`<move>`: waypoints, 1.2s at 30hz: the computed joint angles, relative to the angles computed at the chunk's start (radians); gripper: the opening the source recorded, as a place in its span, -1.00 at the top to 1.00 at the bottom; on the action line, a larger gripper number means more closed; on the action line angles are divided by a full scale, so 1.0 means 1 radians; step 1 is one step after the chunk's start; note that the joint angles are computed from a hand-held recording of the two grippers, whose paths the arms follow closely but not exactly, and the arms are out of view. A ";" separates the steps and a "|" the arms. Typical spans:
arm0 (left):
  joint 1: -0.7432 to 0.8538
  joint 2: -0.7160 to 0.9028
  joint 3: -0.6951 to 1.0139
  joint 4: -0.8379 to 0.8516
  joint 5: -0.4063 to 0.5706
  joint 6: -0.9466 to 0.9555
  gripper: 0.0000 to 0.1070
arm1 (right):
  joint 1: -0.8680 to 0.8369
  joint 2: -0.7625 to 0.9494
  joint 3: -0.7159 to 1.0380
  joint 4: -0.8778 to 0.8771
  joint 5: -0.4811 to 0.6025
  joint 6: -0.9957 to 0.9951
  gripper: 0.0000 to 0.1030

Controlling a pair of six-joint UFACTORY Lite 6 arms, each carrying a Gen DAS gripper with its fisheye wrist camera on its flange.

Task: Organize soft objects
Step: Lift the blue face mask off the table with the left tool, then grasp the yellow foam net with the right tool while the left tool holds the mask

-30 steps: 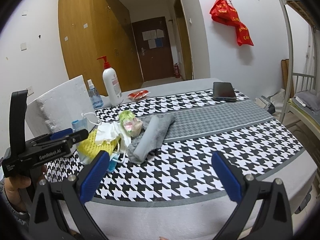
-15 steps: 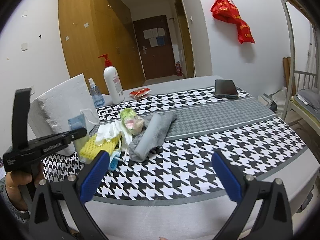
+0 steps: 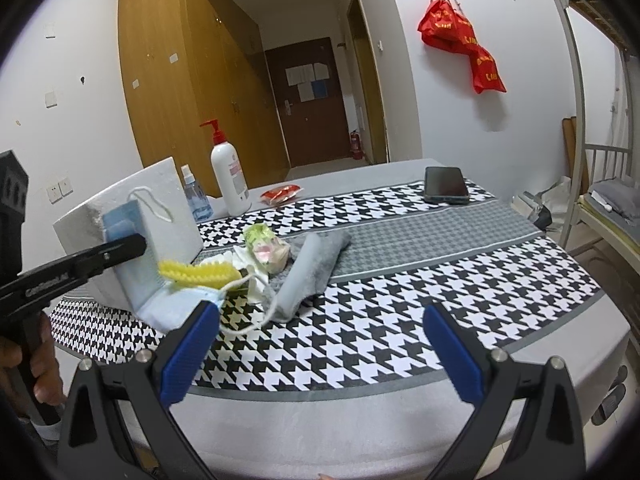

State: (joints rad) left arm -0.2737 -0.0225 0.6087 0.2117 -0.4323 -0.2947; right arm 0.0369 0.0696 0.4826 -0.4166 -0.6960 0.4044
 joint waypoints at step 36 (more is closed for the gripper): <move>0.357 -0.254 -0.381 0.177 -0.151 -0.043 0.89 | 0.386 0.212 0.224 0.274 0.145 -0.213 -0.99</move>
State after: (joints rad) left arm 0.0831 -0.2764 0.2279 0.3890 -0.5836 -0.3375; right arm 0.4230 0.2812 0.7062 -0.1427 -0.5507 0.1911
